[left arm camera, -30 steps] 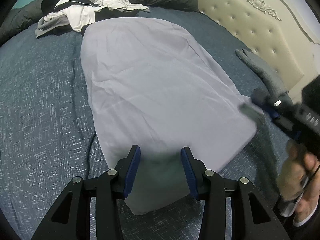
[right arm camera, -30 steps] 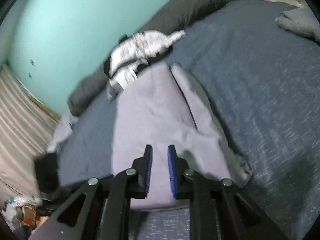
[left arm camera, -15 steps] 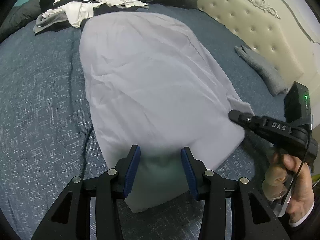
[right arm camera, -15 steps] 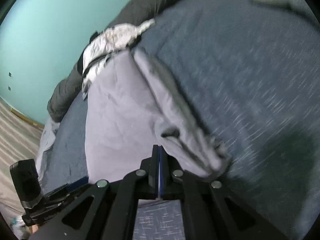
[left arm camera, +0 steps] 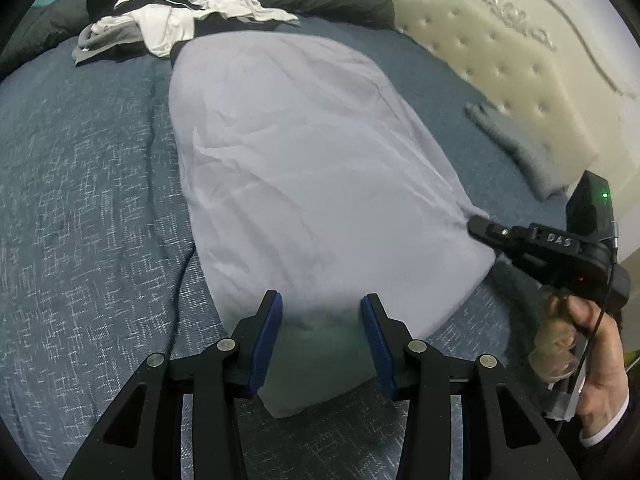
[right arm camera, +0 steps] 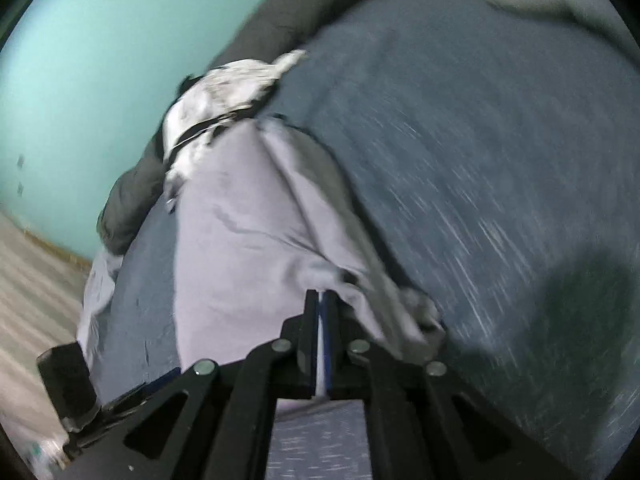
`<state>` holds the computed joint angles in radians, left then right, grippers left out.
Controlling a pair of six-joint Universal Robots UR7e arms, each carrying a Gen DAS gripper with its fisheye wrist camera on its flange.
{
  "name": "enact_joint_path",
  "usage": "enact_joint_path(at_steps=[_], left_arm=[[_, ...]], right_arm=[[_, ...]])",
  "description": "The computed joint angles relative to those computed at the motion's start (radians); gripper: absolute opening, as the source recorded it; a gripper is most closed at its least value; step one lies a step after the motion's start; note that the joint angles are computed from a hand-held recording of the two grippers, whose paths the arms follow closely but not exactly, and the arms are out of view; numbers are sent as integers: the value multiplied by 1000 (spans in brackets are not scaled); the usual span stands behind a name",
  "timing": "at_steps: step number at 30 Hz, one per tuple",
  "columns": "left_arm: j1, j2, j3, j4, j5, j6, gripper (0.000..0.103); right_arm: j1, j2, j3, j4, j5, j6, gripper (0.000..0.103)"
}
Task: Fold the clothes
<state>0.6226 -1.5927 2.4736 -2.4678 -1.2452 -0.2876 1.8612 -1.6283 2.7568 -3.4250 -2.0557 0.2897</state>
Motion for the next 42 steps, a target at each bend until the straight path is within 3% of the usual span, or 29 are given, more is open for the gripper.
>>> enact_joint_path(at_steps=[3, 10, 12, 15, 20, 26, 33, 42], left_arm=[[11, -16, 10, -15, -12, 8, 45], [79, -26, 13, -58, -88, 30, 45], [96, -25, 14, -71, -104, 40, 45], [112, -16, 13, -83, -123, 45, 45], [116, -11, 16, -94, -128, 68, 45], [123, -3, 13, -105, -141, 73, 45], [130, -7, 10, -96, -149, 81, 45], [124, -2, 0, -78, -140, 76, 45]], right_arm=[[49, 63, -101, 78, -12, -56, 1], [38, 252, -379, 320, -27, -258, 1], [11, 289, -435, 375, -12, -270, 1], [-4, 343, -511, 402, -46, -293, 1], [-58, 414, -621, 594, -120, -230, 0], [-96, 442, -633, 598, -109, -242, 0], [-75, 382, -642, 516, -127, -312, 0], [-109, 449, -681, 551, -148, -301, 0]])
